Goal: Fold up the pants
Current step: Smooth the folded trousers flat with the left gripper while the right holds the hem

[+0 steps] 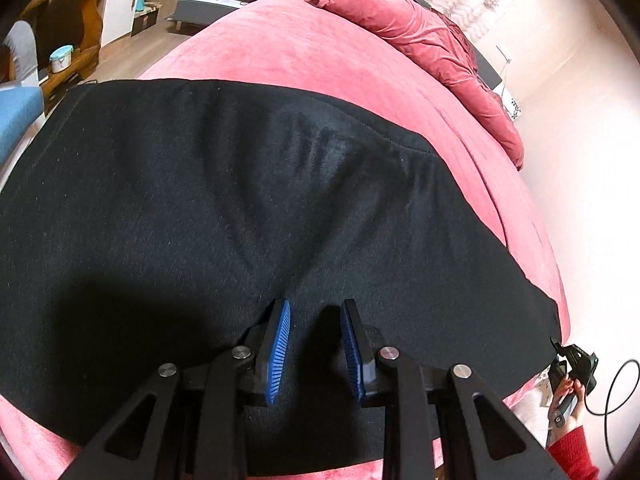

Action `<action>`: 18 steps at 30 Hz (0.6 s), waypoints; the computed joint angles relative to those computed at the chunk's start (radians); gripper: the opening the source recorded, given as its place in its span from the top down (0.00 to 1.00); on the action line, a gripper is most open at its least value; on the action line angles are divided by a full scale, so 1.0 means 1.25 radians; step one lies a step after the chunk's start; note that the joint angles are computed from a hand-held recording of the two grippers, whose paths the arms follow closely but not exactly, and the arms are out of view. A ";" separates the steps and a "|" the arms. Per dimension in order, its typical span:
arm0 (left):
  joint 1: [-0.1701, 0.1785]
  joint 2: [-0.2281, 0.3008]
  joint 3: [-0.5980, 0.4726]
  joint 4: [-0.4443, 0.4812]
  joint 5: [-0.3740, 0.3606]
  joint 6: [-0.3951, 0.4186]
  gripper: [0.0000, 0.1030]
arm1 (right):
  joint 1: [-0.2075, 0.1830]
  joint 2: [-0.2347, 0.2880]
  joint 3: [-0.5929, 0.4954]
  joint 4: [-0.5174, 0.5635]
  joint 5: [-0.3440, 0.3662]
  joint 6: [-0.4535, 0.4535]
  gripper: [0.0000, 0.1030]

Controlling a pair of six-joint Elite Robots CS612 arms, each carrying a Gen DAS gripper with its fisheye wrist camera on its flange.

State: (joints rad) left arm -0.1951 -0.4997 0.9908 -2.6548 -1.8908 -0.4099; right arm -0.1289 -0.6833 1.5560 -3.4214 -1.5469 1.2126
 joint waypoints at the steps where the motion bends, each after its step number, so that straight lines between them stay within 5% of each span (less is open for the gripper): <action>1: 0.000 0.001 -0.003 0.001 0.000 -0.001 0.74 | 0.002 -0.003 0.009 -0.013 -0.004 0.006 0.74; 6: -0.005 0.015 -0.017 -0.009 0.023 0.012 0.73 | 0.019 -0.018 0.043 -0.048 -0.085 0.021 0.46; 9: -0.018 0.006 -0.007 -0.006 0.064 0.059 0.67 | 0.019 -0.033 0.062 -0.015 -0.081 -0.012 0.46; 12: -0.034 -0.002 -0.006 0.007 0.091 0.127 0.41 | 0.023 -0.034 0.053 0.010 -0.077 -0.053 0.46; 18: -0.052 0.018 -0.054 0.030 0.009 0.225 0.40 | 0.017 -0.001 -0.001 0.034 -0.051 -0.059 0.46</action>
